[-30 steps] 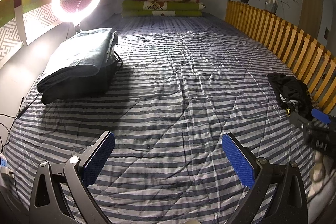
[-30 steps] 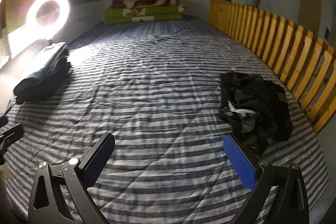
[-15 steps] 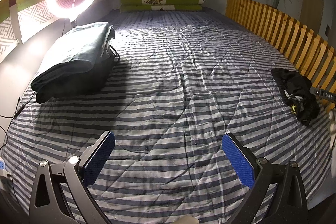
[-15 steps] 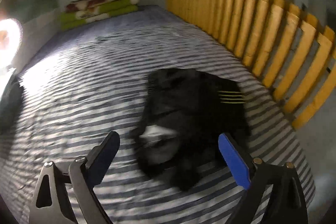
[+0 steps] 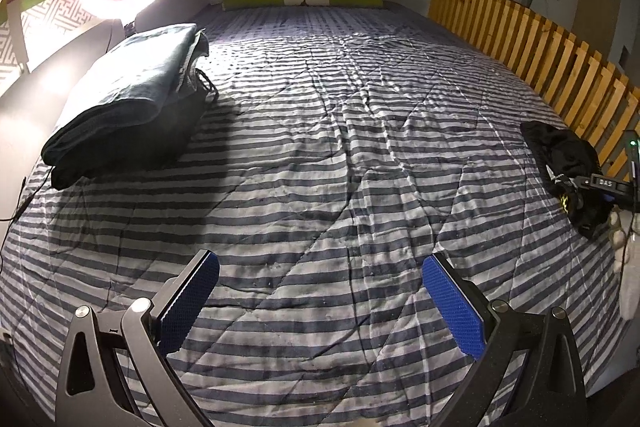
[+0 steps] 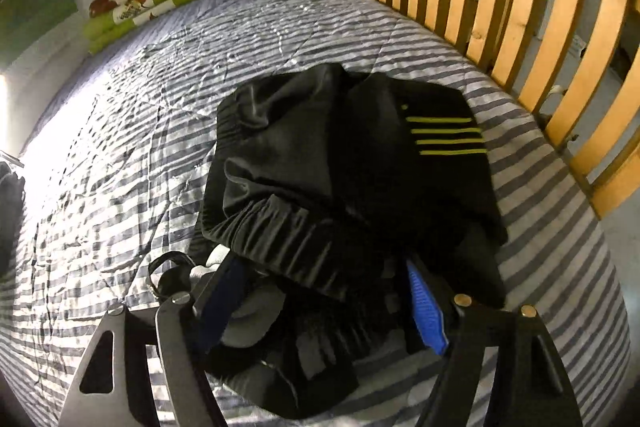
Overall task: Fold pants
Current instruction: 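Move the right tool to the black garment and grasp its edge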
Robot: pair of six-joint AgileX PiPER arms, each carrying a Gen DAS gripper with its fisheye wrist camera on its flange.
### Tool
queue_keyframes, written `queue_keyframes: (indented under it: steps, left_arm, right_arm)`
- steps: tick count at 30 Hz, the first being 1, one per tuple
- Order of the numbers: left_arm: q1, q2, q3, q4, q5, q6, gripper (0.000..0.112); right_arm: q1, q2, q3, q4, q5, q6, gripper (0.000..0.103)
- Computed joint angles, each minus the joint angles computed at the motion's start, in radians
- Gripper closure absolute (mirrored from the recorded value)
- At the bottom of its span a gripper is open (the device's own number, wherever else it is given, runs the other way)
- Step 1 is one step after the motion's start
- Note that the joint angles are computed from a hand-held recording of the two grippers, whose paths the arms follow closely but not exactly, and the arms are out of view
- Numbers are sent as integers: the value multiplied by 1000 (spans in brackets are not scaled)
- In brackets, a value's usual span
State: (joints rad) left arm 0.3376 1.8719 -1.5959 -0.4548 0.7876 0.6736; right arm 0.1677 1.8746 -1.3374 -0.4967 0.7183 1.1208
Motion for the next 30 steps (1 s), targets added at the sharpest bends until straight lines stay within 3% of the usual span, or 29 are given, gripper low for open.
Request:
queue_keyframes:
  steps: [1, 4, 10, 14, 18, 25, 27, 30]
  left_arm:
    - [2, 1, 1, -4, -4, 6, 11]
    - [17, 14, -21, -10, 15, 9, 16]
    - [72, 52, -64, -49, 28, 29, 28]
    - [112, 45, -41, -118, 12, 86, 35]
    - [207, 12, -16, -263, 112, 131, 36]
    - [379, -86, 1, -346, 215, 232, 36]
    - [436, -105, -3, -369, 253, 265, 36]
    - [485, -114, -16, -362, 335, 290, 36]
  right_arm:
    - [-11, 5, 0, 39, -26, -26, 68]
    - [-17, -6, 8, 104, -81, -49, 89]
    - [115, -123, 18, 20, -81, 55, 95]
    - [294, -152, -110, -8, 86, -2, 95]
    - [444, -138, -322, -21, 238, -66, 96]
    - [578, -49, -668, 40, 345, -221, 96]
    - [623, 13, -789, 25, 432, -271, 96]
    - [645, 38, -789, 20, 499, -288, 96]
